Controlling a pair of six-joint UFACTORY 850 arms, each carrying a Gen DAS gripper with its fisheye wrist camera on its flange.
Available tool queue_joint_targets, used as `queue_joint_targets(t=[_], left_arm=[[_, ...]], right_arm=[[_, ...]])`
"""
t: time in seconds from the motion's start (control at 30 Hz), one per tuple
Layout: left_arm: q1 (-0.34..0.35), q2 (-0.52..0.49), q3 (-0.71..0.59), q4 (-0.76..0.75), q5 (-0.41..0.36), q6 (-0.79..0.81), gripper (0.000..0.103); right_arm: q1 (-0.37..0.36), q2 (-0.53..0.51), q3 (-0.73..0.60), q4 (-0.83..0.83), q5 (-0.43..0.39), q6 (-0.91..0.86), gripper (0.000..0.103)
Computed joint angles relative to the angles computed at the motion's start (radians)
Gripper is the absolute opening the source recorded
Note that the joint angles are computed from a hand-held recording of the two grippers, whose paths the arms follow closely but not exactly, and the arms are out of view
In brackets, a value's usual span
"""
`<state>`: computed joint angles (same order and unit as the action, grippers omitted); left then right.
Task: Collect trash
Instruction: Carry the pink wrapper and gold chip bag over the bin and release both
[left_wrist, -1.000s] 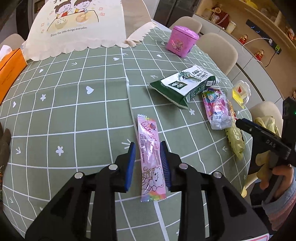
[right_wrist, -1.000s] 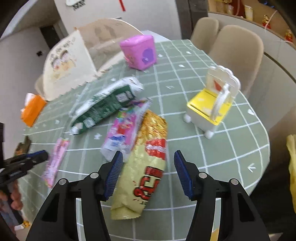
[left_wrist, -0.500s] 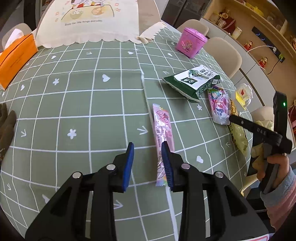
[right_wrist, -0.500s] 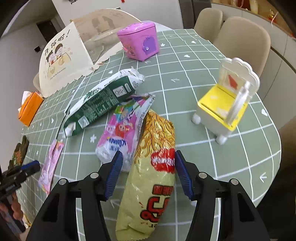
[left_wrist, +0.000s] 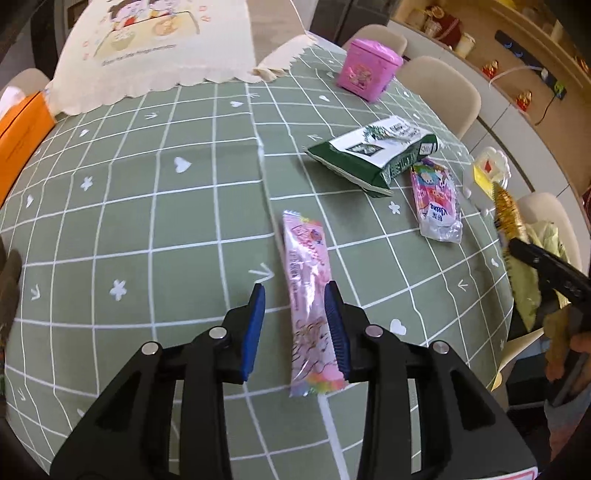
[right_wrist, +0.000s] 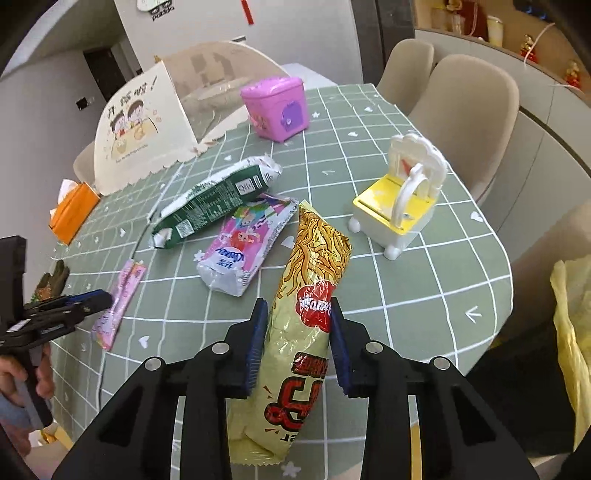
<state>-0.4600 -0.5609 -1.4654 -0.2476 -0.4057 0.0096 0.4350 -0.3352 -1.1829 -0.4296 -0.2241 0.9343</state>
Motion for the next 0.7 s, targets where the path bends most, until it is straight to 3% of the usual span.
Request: queue_joint_targets(t=[0.27, 0.3, 0.37, 0.43, 0.7], left_arm=[[-0.016, -0.042, -0.061, 0.048, -0.061, -0.059, 0.030], [-0.018, -0.046, -0.067, 0.044, -0.066, -0.050, 0.027], [-0.025, -0.053, -0.079, 0.073, -0.077, -0.073, 0.010], [-0.030, -0.058, -0.089, 0.088, -0.086, -0.091, 0.005], [-0.056, 0.015, -0.065, 0.023, -0.002, -0.103, 0.004]], right_arm=[[0.027, 0.036, 0.020, -0.141, 0.000, 0.156, 0.031], [0.030, 0.039, 0.020, -0.140, -0.005, 0.153, 0.031], [0.031, 0.046, 0.024, -0.119, -0.007, 0.132, 0.031], [0.033, 0.057, 0.030, -0.115, -0.010, 0.125, 0.031], [0.019, 0.133, 0.076, -0.109, 0.010, 0.042, 0.031]])
